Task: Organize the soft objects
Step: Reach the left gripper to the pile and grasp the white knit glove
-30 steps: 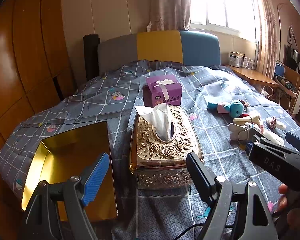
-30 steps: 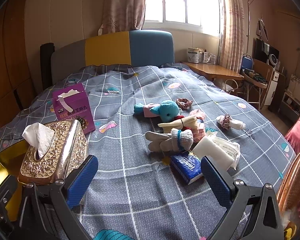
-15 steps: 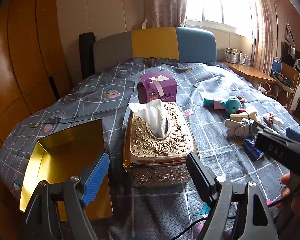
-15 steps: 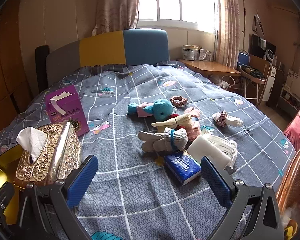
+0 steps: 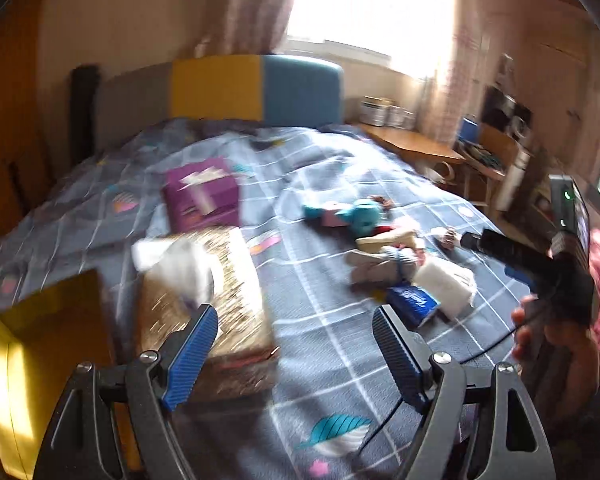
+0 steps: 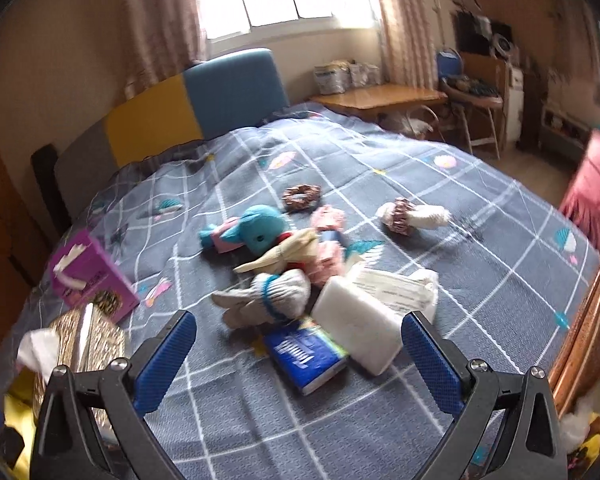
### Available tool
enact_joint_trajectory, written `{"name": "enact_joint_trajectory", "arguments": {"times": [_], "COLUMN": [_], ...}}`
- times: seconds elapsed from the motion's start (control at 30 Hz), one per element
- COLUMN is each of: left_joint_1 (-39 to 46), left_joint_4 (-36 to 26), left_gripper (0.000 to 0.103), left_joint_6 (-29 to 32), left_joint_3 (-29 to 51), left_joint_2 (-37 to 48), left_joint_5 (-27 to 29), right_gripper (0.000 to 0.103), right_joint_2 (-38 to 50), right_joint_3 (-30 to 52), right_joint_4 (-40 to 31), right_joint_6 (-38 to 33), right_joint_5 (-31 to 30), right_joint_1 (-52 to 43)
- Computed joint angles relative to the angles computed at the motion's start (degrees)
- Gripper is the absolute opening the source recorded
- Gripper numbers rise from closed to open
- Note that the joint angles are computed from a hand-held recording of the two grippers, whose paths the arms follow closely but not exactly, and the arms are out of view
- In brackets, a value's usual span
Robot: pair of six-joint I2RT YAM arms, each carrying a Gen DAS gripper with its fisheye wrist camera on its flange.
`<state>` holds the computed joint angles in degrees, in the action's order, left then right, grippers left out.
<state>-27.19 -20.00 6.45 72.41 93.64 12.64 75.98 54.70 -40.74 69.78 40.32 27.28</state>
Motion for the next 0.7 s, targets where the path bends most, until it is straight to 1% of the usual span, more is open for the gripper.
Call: {"name": "enact_joint_trajectory", "arguments": {"times": [0.03,0.07,0.13,0.2,0.27,0.33,0.37,0.47,0.5,0.53,0.6,0.63,0.7], "left_joint_1": [-1.2,-2.2,-3.7,-5.6,-6.9,-8.3,-8.9,-11.2,-11.8,-12.5,-13.6,-14.2,-15.6], "left_joint_4": [-1.2,-3.2,-5.4,-6.8,-9.2,-14.2,-15.5,-17.6,-17.8,-19.3,-25.5,-27.7,-28.9], "left_gripper": [0.081,0.081,0.081,0.081,0.081,0.081,0.081,0.082,0.084,0.088,0.088,0.088,0.088], "left_joint_6": [1.0,2.0,2.1,3.1,3.7,4.3,4.0,4.1,4.5,4.5,4.0,3.9,4.0], "left_joint_3": [1.9,4.7,8.9,12.0,16.6,24.1,26.7,34.2,36.6,40.3,50.3,55.0,61.2], "left_joint_2": [1.5,3.7,7.1,10.0,14.3,20.2,22.3,28.8,30.9,33.6,40.1,43.3,47.4], "left_joint_5": [-1.0,-0.3,1.0,0.0,0.9,2.0,2.4,0.8,1.5,1.7,1.9,1.9,-0.6], "right_gripper": [0.103,0.103,0.103,0.103,0.103,0.103,0.103,0.103,0.103,0.103,0.103,0.103,0.103], "right_joint_2": [-1.5,-2.6,-5.1,-7.5,-8.3,-9.3,-9.4,-9.4,-9.5,-9.7,-10.4,-11.0,-12.1], "right_joint_3": [-1.1,-1.9,-4.1,-6.1,-7.2,-8.6,-9.0,-10.3,-11.1,-11.7,-13.1,-14.0,-15.4], "right_joint_4": [0.3,0.1,1.3,3.1,4.3,6.2,6.9,9.6,10.9,11.8,13.7,14.9,16.5], "right_joint_6": [-0.4,-0.5,-2.3,-3.8,-4.5,-5.5,-5.7,-6.2,-6.6,-6.7,-7.0,-6.9,-6.8], "right_joint_5": [-0.9,-1.6,-3.6,-5.5,-6.8,-8.3,-8.7,-9.8,-10.4,-10.7,-11.7,-12.5,-13.6], "right_joint_1": [-1.7,-3.4,-7.4,-10.9,-13.0,-15.2,-15.8,-17.1,-17.6,-17.8,-18.4,-18.9,-19.7]}}
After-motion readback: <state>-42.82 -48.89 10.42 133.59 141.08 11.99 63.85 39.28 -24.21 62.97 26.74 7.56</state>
